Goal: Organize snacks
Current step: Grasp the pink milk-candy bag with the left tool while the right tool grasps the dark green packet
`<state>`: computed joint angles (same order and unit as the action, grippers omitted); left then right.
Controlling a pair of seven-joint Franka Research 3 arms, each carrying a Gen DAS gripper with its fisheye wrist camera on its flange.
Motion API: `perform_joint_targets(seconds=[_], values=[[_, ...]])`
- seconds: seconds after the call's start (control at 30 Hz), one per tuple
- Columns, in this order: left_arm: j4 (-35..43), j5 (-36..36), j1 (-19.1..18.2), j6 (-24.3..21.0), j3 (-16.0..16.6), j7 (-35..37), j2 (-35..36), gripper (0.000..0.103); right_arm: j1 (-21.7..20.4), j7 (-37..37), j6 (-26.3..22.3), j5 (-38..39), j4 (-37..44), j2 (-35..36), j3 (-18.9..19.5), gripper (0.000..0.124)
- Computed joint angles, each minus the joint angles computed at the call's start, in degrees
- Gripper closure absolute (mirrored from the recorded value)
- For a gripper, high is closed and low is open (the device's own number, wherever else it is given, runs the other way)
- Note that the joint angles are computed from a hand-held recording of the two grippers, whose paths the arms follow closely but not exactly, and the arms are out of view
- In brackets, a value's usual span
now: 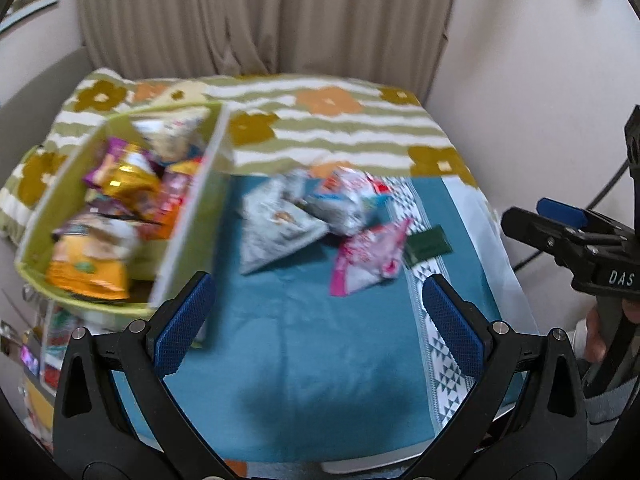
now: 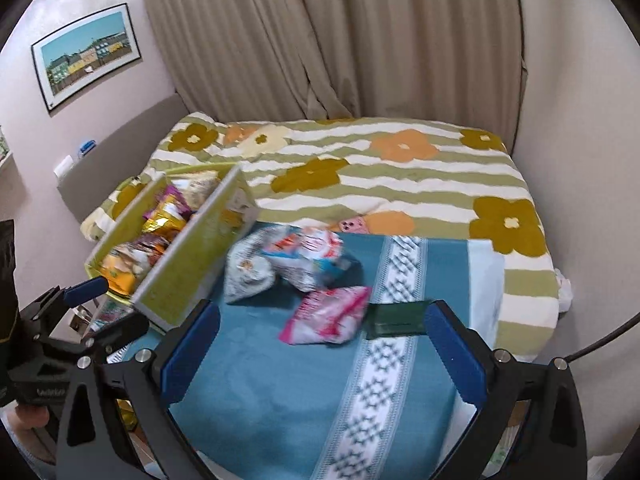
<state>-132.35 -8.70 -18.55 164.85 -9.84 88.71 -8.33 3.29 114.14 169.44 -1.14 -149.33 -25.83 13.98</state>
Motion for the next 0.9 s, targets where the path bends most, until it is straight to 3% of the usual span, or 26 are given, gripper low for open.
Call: perform_joint_targets(seconds=[0.2,0.5,0.67,0.8,0.87,0.9], values=[[9.24,-3.87,0.3,-2.33,-3.31,4.65,12.04,0.001,-0.23,-2.41,0.19,1.96,-0.35,4.49,-4.01,0.022],[21.73,2.53,3.62,-4.85,-8.3,1.24,27.62,0.001,-4.59,-0.71,-0.3,-6.53,4.08,15.07,-4.39,0.022],[25.73,5.54,4.27,-6.43,-9.51,-0.17,32.84,0.001,-2.39,0.02,-0.47,-9.66,7.38,20.57,-7.76,0.022],[27.89,7.55,4.29,-6.57,-9.86,-1.1,35.5,0.001,0.81,-3.06,-0.69,-7.11,9.48,23.94,-10.89,0.022],[28.81,7.0,5.46,-6.88,-11.21,-0.03,36.64,0.017,1.92,-3.82,-0.91,-6.61,10.34,25.19,-11.85,0.022],[29.05,7.07,5.65,-7.03,-11.38,0.24,36.86,0.02,2.44,-4.1,-0.99,-6.31,10.63,25.64,-12.24,0.022]])
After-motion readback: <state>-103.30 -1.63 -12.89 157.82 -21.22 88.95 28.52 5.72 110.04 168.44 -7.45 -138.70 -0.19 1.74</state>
